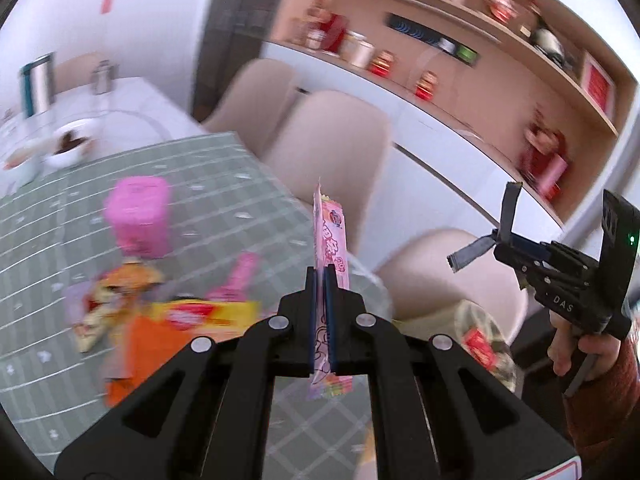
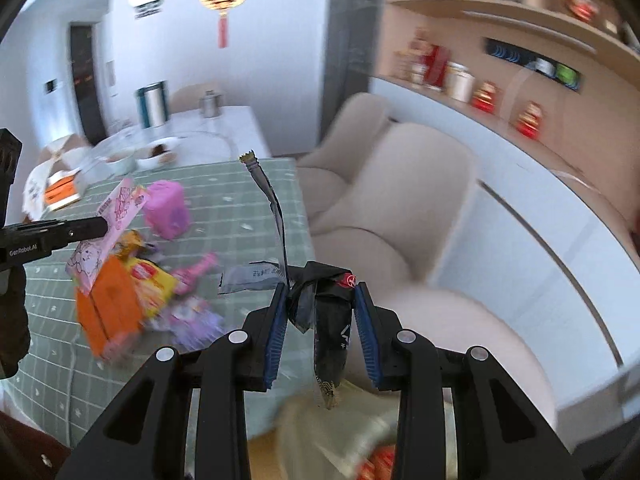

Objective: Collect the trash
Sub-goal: 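Carry the pink and dark wrappers into the yellow bag and release them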

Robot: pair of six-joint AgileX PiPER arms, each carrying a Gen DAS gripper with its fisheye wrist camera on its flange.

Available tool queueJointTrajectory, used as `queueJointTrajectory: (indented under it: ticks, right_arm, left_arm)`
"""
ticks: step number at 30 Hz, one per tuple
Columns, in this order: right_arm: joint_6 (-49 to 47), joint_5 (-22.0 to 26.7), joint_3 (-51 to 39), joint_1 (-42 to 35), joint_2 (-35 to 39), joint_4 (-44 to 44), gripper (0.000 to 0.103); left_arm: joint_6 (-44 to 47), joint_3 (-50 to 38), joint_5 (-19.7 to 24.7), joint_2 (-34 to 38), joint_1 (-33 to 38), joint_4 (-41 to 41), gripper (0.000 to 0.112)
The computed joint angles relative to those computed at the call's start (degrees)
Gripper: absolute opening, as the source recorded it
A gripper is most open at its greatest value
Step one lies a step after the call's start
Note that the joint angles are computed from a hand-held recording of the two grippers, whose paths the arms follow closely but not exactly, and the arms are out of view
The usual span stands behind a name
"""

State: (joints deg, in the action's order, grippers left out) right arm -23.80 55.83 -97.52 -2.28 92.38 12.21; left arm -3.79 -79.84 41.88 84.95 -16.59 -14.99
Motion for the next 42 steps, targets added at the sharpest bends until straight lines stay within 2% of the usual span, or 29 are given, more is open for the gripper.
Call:
queueJointTrajectory:
  ticks: [8,15,20,21,23,25,30,34,39,42]
  right_arm:
    - [-9.4,0.0,11.6,-20.8,-8.9,7.5,0.032]
    - [-16.7,0.2,16.9,-33.1,-10.6,12.7,0.032]
    - [-22.3,0.7,18.7,-38.9,-10.5,15.2,0.032]
    - [-23.5,0.9,18.9,-40.3,-10.2,16.0,0.032]
    - [-25.0,1.8,19.2,-42.1,-9.9,17.2,0.032]
    - [-25.1,2.0,20.4,-42.5,-10.2,17.9,0.032]
    - [-28.2,2.0,25.9,-41.6,-9.8,21.0,0.032]
    - [-29.9,-1.7,31.1,-36.5,-8.2,23.6,0.032]
    - [-27.4,-7.2,32.3,-28.9,-1.5,21.7,0.032]
    - [-21.4,-8.6,30.7,-25.2,3.9,16.3,0.032]
  left_arm:
    - [-2.4,-7.3,0.0,10.6,-15.2,0.4,0.004]
    - [-2.7,-22.3,5.1,25.6,-25.0,-1.2,0.004]
    - [-4.4,-32.2,8.4,34.4,-29.4,-0.5,0.005]
    - [-4.7,-34.0,9.0,35.9,-30.0,-0.4,0.007]
    - [-5.3,-36.7,10.2,38.2,-30.6,-0.6,0.028]
    - [-7.4,-36.5,9.6,38.3,-31.0,0.8,0.033]
    - [-12.8,-31.0,7.6,34.6,-29.2,2.5,0.033]
    - [-15.2,-23.1,5.6,28.4,-26.9,4.6,0.033]
    - [-19.1,-13.0,3.9,20.2,-24.9,8.7,0.034]
    - [-21.4,-8.5,3.3,16.6,-23.8,11.2,0.035]
